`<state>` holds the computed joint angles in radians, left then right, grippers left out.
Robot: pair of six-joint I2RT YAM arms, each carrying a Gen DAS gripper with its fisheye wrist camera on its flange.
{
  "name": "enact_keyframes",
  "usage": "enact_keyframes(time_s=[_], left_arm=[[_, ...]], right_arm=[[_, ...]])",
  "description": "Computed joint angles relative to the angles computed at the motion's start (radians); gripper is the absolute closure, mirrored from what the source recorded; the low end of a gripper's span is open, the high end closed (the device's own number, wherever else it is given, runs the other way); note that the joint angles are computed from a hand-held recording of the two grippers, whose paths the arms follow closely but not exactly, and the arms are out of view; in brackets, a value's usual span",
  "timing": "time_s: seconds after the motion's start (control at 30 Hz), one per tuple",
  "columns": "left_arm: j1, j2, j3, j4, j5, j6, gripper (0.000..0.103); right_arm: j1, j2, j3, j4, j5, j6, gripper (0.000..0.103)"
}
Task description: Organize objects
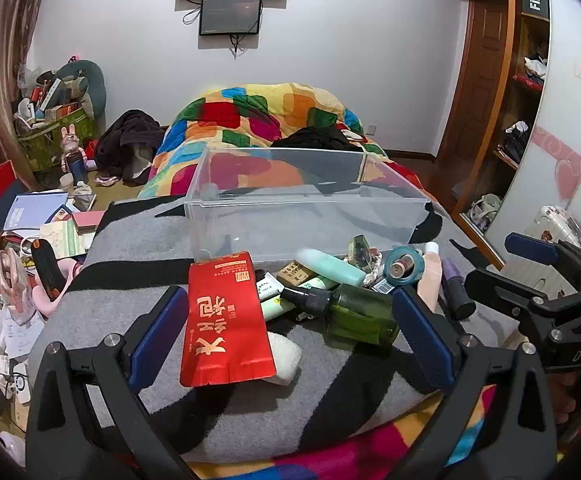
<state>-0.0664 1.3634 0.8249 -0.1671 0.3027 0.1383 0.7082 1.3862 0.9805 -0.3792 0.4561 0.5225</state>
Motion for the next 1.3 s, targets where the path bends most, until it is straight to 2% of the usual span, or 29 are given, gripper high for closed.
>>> enact_keyframes(time_s=[1.3], left_arm=[[-0.005,-0.004,-0.002,-0.003,0.019,-0.007,0.0]], right_arm=[[-0.005,0.0,0.001,-0.012,-0.006,0.008,0.0]])
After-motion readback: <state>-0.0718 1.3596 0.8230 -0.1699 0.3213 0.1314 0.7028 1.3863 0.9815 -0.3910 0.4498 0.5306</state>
